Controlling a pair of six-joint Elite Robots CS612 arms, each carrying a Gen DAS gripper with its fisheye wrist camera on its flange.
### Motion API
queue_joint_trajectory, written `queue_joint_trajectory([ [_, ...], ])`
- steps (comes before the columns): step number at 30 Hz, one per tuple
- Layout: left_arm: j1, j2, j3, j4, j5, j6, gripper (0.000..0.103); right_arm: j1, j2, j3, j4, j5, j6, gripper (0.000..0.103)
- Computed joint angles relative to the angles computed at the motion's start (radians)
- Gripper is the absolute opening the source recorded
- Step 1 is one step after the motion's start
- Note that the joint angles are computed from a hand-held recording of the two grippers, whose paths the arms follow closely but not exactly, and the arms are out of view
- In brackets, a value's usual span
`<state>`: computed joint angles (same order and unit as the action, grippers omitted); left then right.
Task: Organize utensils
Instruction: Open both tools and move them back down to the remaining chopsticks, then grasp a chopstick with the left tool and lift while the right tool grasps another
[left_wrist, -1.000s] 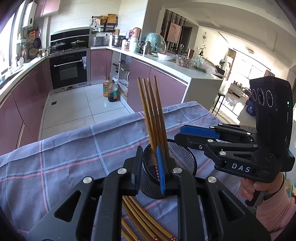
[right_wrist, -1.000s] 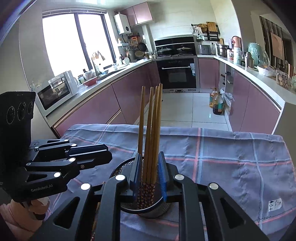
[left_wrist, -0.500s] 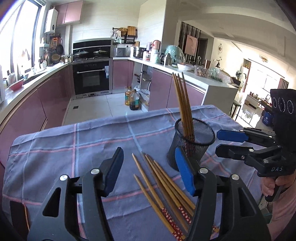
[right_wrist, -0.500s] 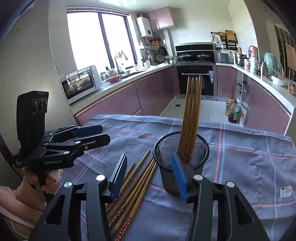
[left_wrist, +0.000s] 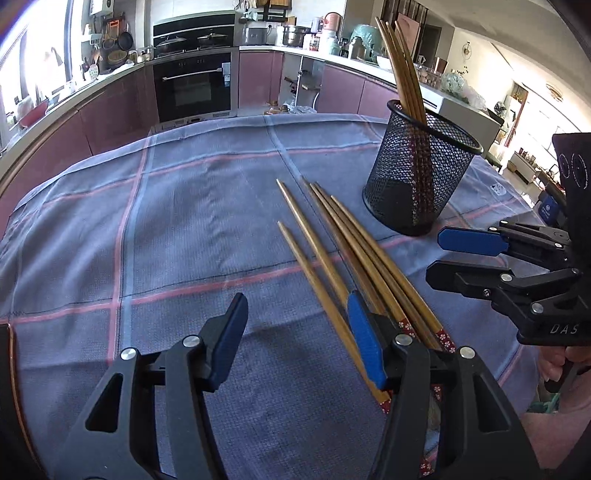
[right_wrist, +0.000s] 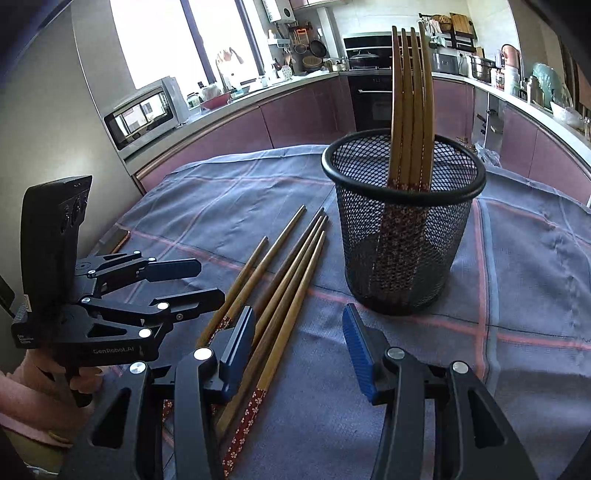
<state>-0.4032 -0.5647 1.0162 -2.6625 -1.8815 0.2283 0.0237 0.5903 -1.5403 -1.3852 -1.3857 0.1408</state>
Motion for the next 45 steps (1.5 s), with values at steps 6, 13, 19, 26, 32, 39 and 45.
queue_joint_trajectory([
  [6, -0.007, -0.009, 0.027, -0.024, 0.025, 0.014, 0.054, 0.006, -0.001, 0.005, 0.017, -0.021, -0.005, 0.046],
  [13, -0.01, -0.007, 0.017, -0.006, 0.038, 0.03, 0.053, 0.011, -0.003, 0.011, 0.027, -0.047, -0.017, 0.043],
  [19, -0.013, -0.002, 0.005, 0.005, 0.057, 0.043, 0.042, 0.018, -0.007, 0.019, 0.04, -0.072, -0.041, 0.037],
  [26, -0.011, 0.006, -0.01, 0.012, 0.058, 0.042, 0.032, 0.024, -0.012, 0.031, 0.051, -0.095, -0.057, 0.032],
  [32, -0.01, 0.011, -0.019, 0.013, 0.057, 0.036, 0.024, 0.028, -0.018, 0.044, 0.048, -0.111, -0.058, 0.025],
  [39, -0.007, 0.012, -0.021, 0.016, 0.045, 0.01, 0.017, 0.019, -0.018, 0.05, 0.04, -0.084, -0.011, 0.01],
  [45, -0.001, 0.009, -0.016, 0.007, 0.032, -0.028, 0.011, 0.009, -0.011, 0.036, 0.035, -0.056, 0.038, 0.006],
])
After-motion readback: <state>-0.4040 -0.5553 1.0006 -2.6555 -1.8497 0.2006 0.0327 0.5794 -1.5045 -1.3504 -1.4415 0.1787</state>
